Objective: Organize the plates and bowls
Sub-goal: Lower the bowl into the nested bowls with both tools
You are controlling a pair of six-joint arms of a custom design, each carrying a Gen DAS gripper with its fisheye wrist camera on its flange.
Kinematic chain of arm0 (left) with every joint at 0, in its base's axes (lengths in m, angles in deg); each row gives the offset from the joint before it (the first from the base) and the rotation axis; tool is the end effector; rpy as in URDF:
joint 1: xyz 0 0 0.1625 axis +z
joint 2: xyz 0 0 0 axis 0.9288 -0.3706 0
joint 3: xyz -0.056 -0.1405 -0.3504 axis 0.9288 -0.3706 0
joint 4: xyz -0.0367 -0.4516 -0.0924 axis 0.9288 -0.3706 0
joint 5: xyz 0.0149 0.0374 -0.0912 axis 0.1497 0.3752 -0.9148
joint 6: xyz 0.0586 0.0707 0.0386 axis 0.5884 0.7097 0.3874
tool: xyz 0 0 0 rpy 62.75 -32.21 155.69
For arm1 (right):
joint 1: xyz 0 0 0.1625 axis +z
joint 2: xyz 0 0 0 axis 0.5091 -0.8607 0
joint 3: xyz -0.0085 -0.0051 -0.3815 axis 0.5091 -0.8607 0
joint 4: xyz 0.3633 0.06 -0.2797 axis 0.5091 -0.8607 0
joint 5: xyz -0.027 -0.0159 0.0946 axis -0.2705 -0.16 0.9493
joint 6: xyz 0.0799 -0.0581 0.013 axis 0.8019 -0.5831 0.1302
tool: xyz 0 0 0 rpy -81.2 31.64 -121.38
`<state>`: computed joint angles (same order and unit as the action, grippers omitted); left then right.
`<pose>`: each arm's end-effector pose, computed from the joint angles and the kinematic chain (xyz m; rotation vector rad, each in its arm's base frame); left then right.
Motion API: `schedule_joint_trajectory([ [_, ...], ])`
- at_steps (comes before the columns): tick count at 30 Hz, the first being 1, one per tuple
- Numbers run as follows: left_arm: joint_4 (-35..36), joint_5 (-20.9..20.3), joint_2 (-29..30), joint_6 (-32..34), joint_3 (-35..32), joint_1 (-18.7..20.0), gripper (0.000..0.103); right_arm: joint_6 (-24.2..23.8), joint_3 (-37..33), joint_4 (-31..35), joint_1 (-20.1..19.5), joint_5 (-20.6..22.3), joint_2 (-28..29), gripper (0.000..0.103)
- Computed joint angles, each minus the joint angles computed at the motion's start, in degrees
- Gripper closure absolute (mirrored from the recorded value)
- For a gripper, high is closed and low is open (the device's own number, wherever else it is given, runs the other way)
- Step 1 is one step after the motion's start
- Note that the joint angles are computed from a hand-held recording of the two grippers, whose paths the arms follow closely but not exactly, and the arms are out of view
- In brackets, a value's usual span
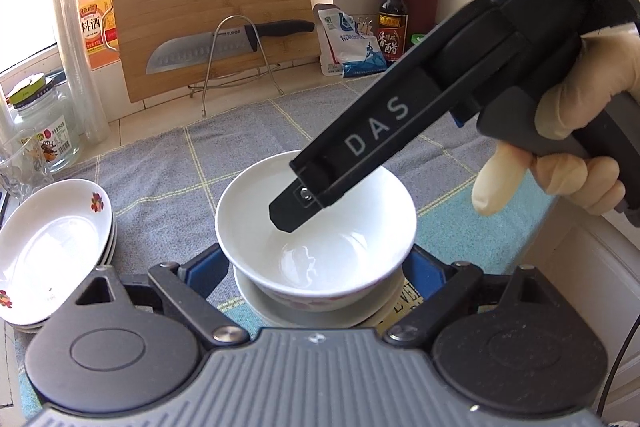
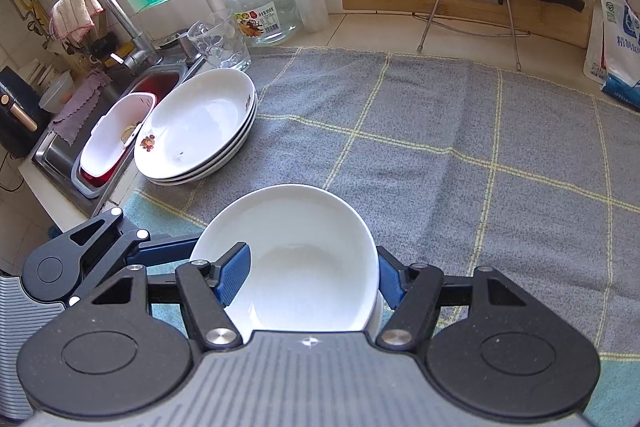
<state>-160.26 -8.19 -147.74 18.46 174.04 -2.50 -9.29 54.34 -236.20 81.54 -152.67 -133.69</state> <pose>-0.0847 -0.5474 0.2066 1.6499 2.3815 -0.4638 0.2944 -0.5333 0.0201 0.1457 -2.4991 0.7954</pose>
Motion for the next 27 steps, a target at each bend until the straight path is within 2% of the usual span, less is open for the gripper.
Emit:
schedule_joint_trajectory([
  [13, 2.34, -0.02, 0.93, -0.75, -1.14, 0.61, 0.010, -0.34, -0.05, -0.08, -0.27, 0.32, 0.31, 0.030],
  [16, 2.89, 0.11, 1.14, -0.89, -1.39, 0.64, 0.008, -0.93, -0.16, -0.54, -0.27, 0.24, 0.62, 0.027],
  [21, 3.81, -1.21, 1.23, -0.35, -1.99, 1.32, 0.008, -1.93, -0.44, -1.05, -0.15, 0.91, 1.12, 0.016],
  [27, 5.15, -2.97, 0.83, 1.63, -2.44, 2.31, 0.006, -3.29, -0.58, -1.38, 0.19, 0.64, 1.47, 0.011],
])
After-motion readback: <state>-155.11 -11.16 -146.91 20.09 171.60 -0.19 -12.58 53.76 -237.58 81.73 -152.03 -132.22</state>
